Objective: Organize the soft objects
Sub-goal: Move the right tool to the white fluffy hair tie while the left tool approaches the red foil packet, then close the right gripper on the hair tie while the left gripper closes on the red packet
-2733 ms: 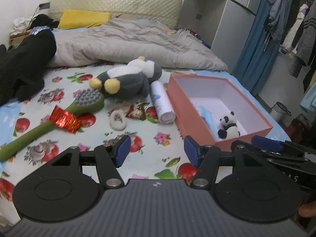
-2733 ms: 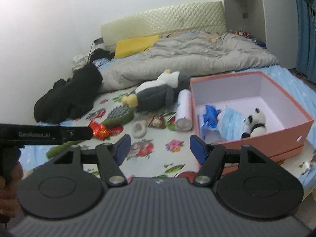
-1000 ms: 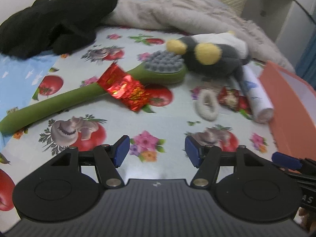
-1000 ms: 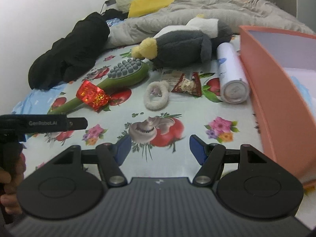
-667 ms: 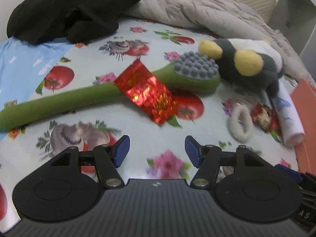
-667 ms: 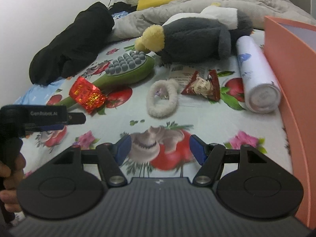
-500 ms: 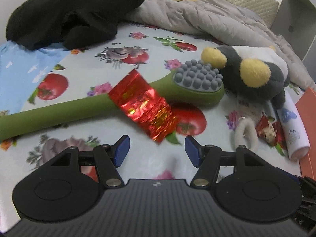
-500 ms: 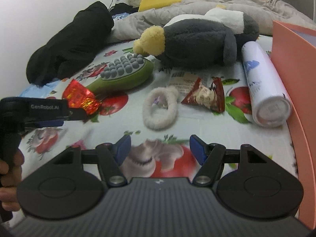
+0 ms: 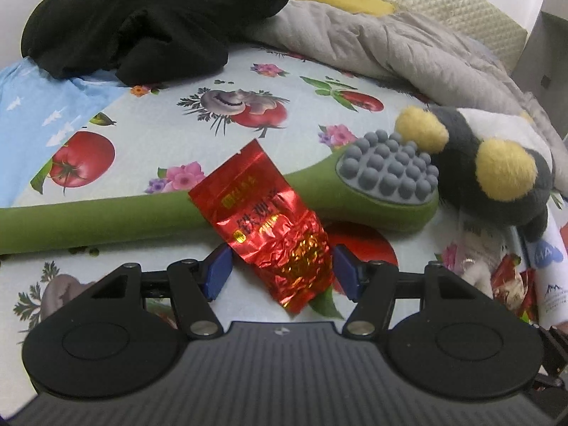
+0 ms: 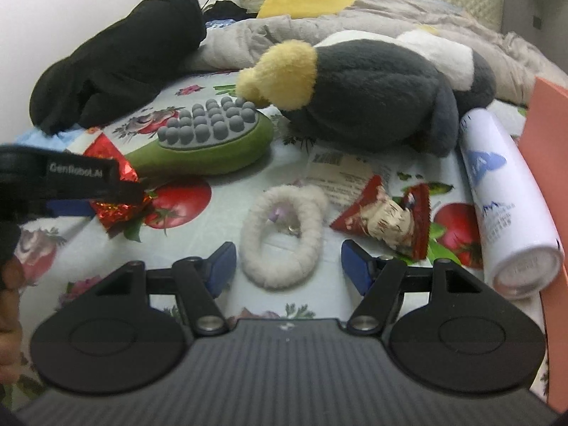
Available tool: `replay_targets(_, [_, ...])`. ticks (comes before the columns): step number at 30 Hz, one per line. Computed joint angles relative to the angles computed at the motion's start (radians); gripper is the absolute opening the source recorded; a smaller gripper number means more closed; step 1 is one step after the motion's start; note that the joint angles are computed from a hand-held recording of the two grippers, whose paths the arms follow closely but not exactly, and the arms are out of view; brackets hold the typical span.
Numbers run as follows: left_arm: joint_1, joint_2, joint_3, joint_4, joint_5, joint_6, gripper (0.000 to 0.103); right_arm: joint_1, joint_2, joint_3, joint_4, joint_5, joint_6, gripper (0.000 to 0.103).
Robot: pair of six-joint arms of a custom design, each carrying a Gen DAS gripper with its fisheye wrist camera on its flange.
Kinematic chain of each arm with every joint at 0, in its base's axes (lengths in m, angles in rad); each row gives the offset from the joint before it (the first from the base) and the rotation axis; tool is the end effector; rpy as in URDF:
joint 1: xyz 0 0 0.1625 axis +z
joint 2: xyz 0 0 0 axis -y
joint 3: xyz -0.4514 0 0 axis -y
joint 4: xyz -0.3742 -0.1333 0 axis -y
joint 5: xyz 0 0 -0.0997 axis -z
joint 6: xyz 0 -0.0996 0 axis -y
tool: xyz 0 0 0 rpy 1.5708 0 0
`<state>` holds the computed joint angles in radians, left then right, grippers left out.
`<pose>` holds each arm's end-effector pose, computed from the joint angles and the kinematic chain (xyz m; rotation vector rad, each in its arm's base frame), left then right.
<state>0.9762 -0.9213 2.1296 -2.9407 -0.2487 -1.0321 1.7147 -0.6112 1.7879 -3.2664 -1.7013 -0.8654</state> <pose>-0.0942 -0.5496 0.1640 -0.5611 1.9391 -1.2506 0.2122 -0.6249 0.0397 1.2982 -2.4496 0.6245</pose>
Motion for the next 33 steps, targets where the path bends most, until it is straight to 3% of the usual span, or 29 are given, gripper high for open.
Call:
replay_targets(7, [0.003,0.029,-0.010,-0.083,0.003,0.085,0.062,0.008,0.020,-0.007,-0.028,0.002,-0.010,0.046])
replay_targets(9, [0.001,0.036,-0.007,-0.118,0.000,0.115,0.053,0.012,0.021,-0.005,-0.037,-0.006,-0.013,0.026])
replay_targets(10, [-0.001,0.039,-0.005,-0.131,-0.001,0.119,0.053,0.013,0.021,-0.004,-0.039,-0.010,-0.012,0.023])
replay_targets(13, [-0.005,0.042,0.001,-0.166,-0.009,0.135,0.048,0.017,0.015,-0.003,-0.031,-0.025,-0.003,0.019])
replay_targets(14, [-0.008,0.041,0.005,-0.170,-0.011,0.133,0.041,0.019,0.012,-0.002,-0.027,-0.030,0.006,0.019])
replay_targets(19, [-0.027,0.022,0.035,-0.176,-0.053,0.101,0.036,0.020,-0.013,0.016,-0.003,-0.051,0.037,0.017])
replay_targets(25, [-0.072,-0.008,0.078,-0.099,-0.065,0.005,0.028,0.017,-0.067,0.077,-0.005,-0.070,0.054,0.017])
replay_targets(33, [-0.151,-0.057,0.135,0.075,-0.066,-0.175,0.027,0.007,-0.150,0.171,-0.015,-0.076,0.055,0.017])
